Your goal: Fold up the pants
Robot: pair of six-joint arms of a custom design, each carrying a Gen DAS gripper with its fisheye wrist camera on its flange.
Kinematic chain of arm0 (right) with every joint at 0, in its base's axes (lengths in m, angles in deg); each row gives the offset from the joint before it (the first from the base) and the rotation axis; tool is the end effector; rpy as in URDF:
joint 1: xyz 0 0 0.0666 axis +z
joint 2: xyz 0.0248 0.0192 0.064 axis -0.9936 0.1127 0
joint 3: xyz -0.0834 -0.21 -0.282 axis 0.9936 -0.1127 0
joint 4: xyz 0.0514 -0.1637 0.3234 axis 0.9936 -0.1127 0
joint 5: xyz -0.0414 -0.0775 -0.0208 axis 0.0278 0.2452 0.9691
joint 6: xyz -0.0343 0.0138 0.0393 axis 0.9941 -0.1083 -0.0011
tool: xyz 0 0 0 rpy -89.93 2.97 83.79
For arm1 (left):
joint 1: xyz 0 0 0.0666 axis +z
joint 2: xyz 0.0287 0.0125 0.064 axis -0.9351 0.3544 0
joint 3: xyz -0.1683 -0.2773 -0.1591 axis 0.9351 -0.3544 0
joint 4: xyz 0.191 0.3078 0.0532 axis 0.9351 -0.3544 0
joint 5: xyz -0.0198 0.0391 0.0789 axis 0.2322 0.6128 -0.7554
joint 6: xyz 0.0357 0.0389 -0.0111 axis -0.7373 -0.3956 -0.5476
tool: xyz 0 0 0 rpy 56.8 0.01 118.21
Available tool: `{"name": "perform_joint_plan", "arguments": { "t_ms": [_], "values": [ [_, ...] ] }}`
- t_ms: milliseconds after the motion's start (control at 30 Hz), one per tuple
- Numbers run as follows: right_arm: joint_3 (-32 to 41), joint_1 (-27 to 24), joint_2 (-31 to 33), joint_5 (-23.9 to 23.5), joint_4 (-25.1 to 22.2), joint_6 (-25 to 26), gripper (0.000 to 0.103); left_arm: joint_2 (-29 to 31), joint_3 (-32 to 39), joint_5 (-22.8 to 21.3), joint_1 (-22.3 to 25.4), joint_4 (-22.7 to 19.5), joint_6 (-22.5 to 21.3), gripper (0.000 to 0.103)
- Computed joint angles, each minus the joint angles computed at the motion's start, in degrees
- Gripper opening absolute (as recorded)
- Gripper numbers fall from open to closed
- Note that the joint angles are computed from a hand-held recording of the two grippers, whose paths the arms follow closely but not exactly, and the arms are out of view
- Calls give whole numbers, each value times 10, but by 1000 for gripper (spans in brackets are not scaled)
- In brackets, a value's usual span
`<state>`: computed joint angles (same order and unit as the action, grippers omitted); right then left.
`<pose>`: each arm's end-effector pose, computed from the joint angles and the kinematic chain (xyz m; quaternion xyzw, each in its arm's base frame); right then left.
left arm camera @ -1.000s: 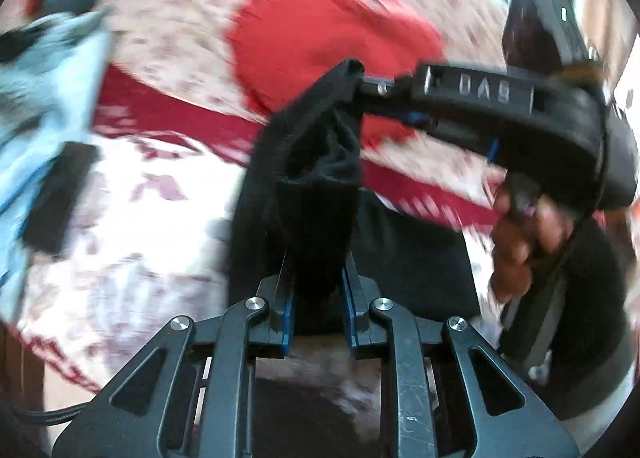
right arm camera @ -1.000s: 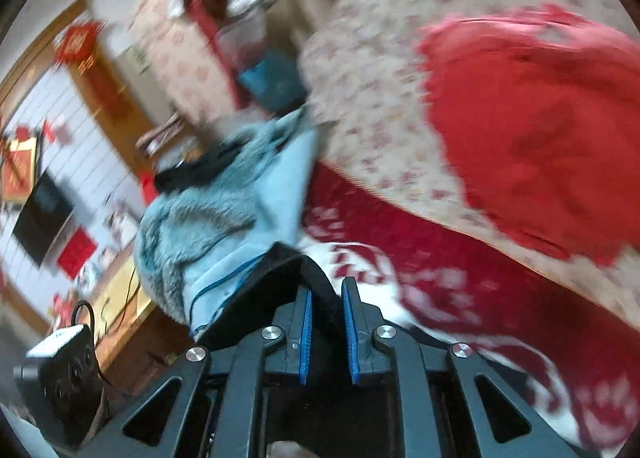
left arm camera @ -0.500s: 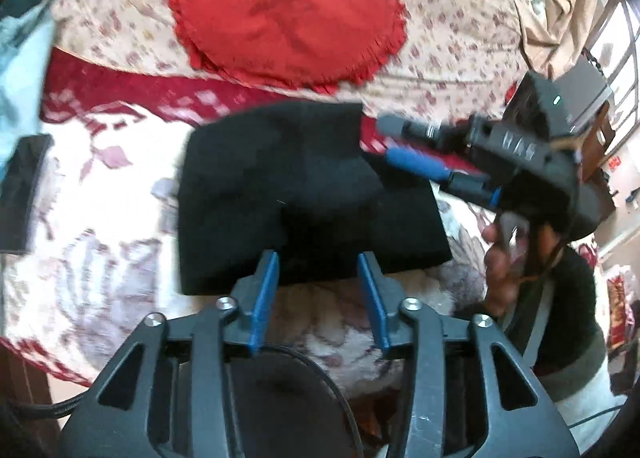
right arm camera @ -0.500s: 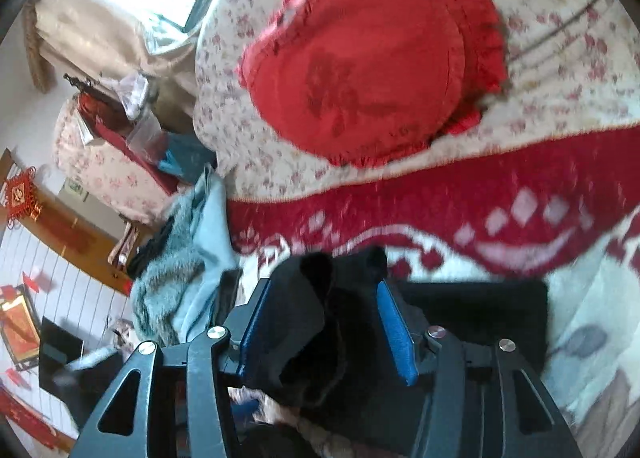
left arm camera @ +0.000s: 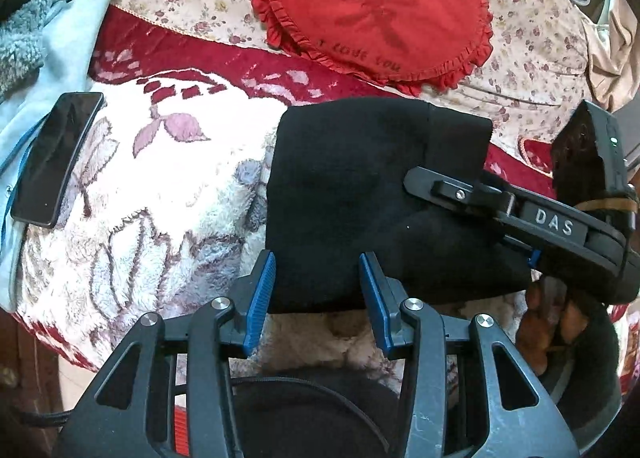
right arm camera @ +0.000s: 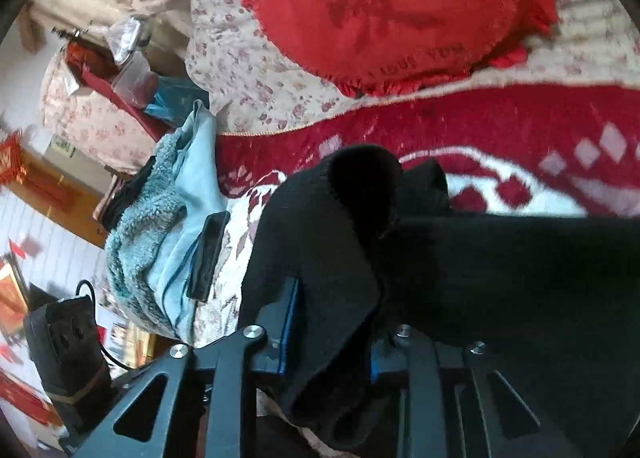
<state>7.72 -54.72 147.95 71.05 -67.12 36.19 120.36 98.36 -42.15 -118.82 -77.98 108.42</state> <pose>0.4021 0.2337 0.2654 0.0412 0.9017 0.3559 0.2421 0.2964 -0.3403 0.3086 0.0270 0.9607 -0.1430 0.2364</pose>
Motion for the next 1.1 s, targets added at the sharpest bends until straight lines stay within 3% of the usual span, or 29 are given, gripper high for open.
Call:
{"name": "perform_joint_plan", "arguments": {
  "t_ms": [133,300,500,900,967,1100],
  "values": [
    [9,13,-18,29,-26,37,13,-7,7,-16,-9,-10,6,42],
    [12,28,-57,67,-42,74,12,-17,22,-40,-18,-18,0,42],
    [-15,9,-118,68,-51,79,11,-19,37,-48,-25,-20,-1,44],
    [-88,-50,-207,74,-85,73,11,39,87,-40,-38,-37,-21,44],
    [-97,-59,-211,75,-91,70,11,48,91,-36,-39,-38,-22,44],
    [-86,-78,-161,60,-129,89,12,69,106,-32,-41,-45,-19,44]
  ]
}}
